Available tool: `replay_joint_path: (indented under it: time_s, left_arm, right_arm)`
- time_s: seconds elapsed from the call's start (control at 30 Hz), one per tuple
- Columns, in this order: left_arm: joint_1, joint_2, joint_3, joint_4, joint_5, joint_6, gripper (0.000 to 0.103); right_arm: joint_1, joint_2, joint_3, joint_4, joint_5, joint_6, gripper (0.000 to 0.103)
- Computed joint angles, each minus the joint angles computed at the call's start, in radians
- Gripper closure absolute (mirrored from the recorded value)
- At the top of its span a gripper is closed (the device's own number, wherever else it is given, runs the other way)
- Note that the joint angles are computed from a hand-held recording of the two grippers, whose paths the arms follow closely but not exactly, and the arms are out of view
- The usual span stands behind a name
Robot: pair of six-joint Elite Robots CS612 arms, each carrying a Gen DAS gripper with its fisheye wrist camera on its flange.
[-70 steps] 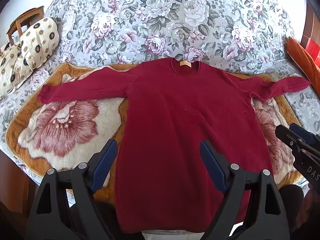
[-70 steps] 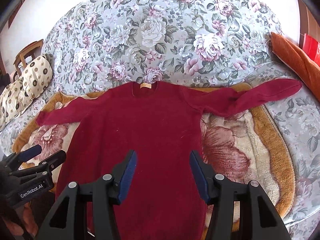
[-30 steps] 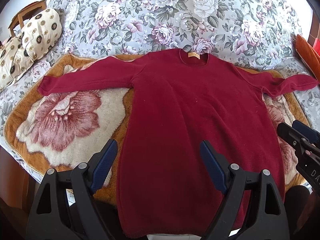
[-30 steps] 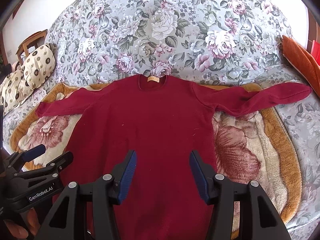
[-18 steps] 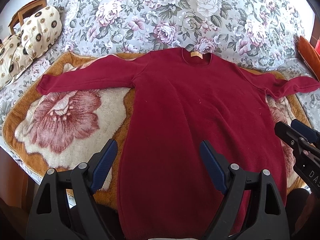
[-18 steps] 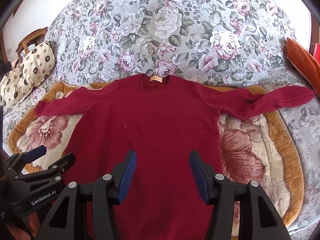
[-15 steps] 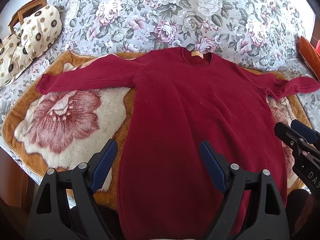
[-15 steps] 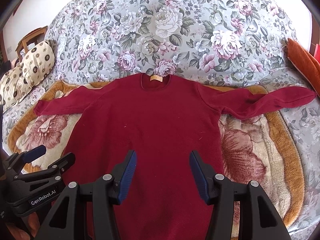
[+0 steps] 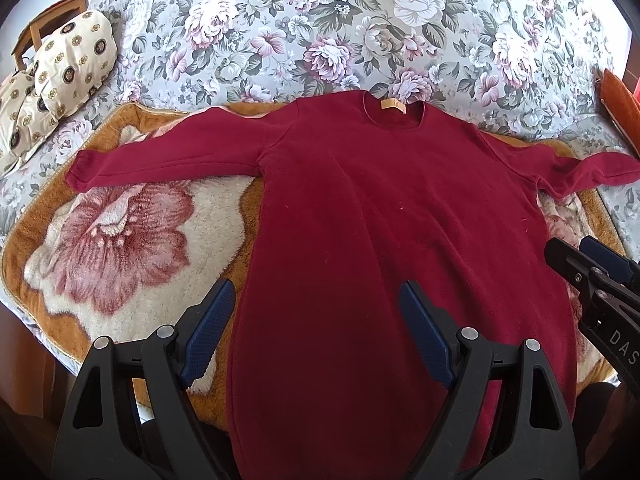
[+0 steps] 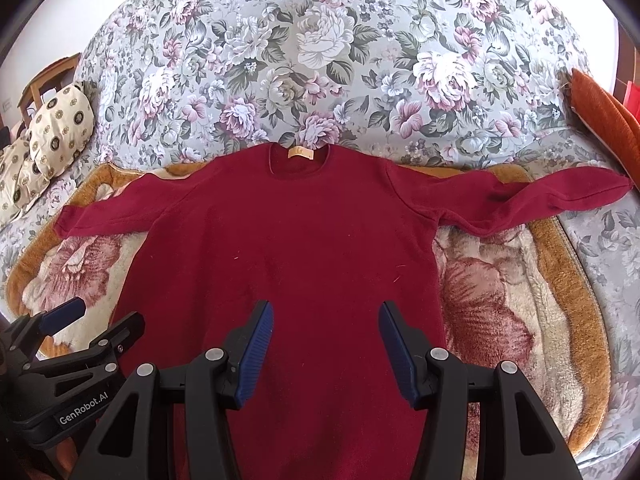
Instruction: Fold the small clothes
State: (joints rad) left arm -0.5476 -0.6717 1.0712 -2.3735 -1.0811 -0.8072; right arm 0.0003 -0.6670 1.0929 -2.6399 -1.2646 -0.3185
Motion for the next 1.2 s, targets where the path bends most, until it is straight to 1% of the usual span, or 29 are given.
replay_joint_path:
  time_s: [0.33,0.67,0.9,1.03,1.2]
  left_arm:
    - [0.019,0.015,-0.033,0.018,-0.008,0.002,0.019]
    - [0.043,0.031,-0.062,0.034,-0.01,0.005,0.019]
    - [0.072,0.037,-0.077,0.051,0.003,-0.016,0.019]
    - [0.09,0.044,-0.086,0.068,0.003,-0.028,0.019]
    - [0.116,0.044,-0.08,0.072,-0.003,-0.062,0.019]
  right_arm:
    - [0.018,0.028,-0.051,0.025,-0.005,0.001,0.05]
    - [0.044,0.069,-0.121,0.065,-0.033,0.007,0.05]
    - [0.066,0.121,-0.209,0.099,-0.036,0.015,0.05]
    - [0.079,0.158,-0.274,0.141,-0.037,0.024,0.05]
    - [0.098,0.197,-0.34,0.177,-0.039,0.007,0.05]
